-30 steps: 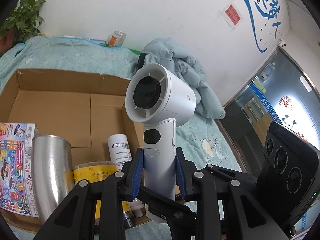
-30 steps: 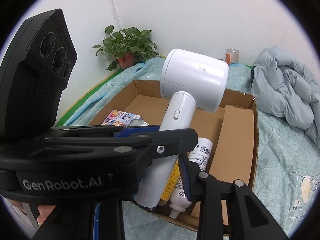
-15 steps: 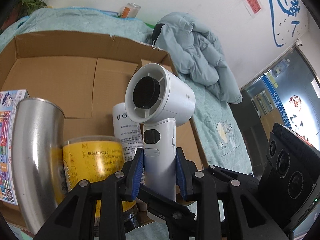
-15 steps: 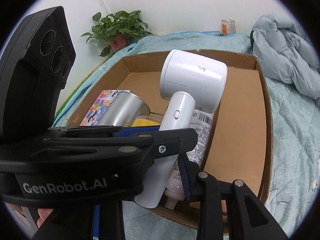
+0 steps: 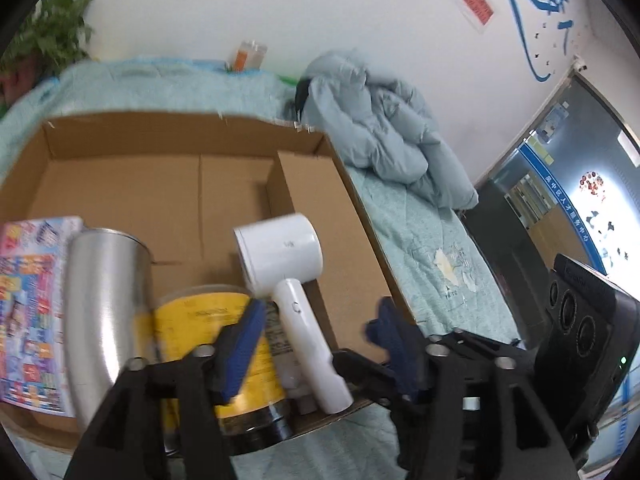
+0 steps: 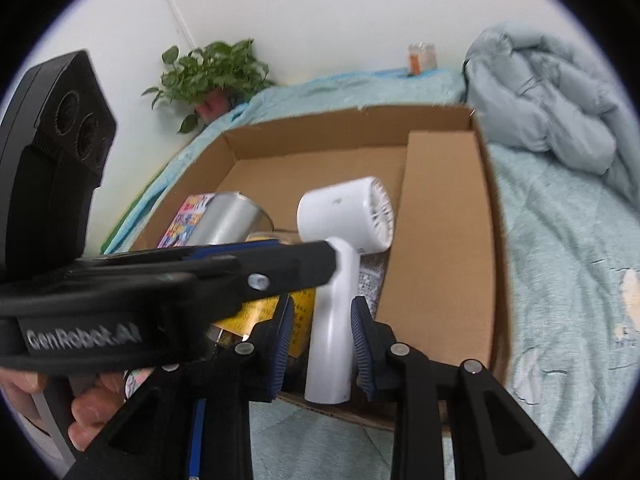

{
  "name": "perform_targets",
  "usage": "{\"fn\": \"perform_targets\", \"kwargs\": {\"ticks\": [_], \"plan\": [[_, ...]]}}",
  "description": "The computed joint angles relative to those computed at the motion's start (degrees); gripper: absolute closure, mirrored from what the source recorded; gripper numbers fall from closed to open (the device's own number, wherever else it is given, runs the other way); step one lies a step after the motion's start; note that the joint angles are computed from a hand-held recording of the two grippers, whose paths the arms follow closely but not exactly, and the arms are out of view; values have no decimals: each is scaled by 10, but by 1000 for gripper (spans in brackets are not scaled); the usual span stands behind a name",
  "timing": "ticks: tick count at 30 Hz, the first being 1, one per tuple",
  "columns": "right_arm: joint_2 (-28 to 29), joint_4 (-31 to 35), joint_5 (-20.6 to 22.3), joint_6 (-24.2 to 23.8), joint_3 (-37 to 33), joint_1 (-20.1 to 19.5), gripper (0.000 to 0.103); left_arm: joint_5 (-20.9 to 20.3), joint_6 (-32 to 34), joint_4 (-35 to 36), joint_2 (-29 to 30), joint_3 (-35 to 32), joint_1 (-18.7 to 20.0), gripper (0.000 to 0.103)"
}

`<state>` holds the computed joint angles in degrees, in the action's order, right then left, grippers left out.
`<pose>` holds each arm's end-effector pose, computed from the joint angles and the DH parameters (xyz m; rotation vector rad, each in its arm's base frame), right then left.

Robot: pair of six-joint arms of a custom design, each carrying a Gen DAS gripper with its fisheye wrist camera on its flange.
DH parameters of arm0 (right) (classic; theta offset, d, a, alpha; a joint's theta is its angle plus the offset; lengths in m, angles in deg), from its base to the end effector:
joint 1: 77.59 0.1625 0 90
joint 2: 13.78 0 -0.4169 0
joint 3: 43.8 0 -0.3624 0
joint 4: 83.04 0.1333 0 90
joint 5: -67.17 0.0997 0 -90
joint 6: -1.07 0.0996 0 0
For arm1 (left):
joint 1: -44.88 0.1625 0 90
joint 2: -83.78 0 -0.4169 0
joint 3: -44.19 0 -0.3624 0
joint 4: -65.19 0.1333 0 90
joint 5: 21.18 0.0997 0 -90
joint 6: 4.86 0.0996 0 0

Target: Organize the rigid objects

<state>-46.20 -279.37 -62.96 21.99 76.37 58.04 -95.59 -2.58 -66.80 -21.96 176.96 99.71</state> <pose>0.3950 -0.2897 -0.0165 0.4032 -2.5645 0.8737 -0.0597 -0.3626 0.3321 0.8867 2.7791 -0.4803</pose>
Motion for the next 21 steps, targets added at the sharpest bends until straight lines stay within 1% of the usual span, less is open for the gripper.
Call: {"fn": "perform_targets", "kwargs": {"ticks": [1,2,3,4,7,9,11,13,14,15,16,17,18,19,20,21], "plan": [[4,-13,-22,4,4,10,53,19,1,-3,-24,9,-12,16],[10,-27,-40,8,7,17,30,40,3,-10,-50,21,-25,4],[18,-51,-59,12,14,26,22,58,5,-14,-76,32,-38,1],[22,-62,-67,14,18,31,19,81,10,-17,-106,44,-53,1],[35,-88,-95,24,33,45,19,128,25,17,-179,59,-83,1],[46,-129,-112,21,46,56,19,157,28,50,-231,64,-98,1],[51,-151,-114,9,54,62,19,173,23,90,-273,61,-100,1],[50,-133,-114,2,55,64,19,178,19,121,-299,52,-90,1],[51,-125,-109,-2,53,64,24,179,16,134,-311,48,-81,1],[52,-124,-94,-9,52,60,31,177,17,145,-322,43,-69,1],[52,-115,-75,-14,49,55,49,174,17,152,-331,41,-58,1],[53,-97,-62,-19,42,50,62,171,21,159,-337,38,-48,1],[57,-83,-57,-24,34,46,69,169,21,163,-341,38,-39,1],[61,-73,-55,-25,28,44,80,169,21,168,-346,36,-31,1],[69,-73,-62,-31,17,43,85,167,21,171,-350,36,-22,1],[72,-71,-66,-32,13,40,85,162,24,174,-353,35,-13,1]]}}
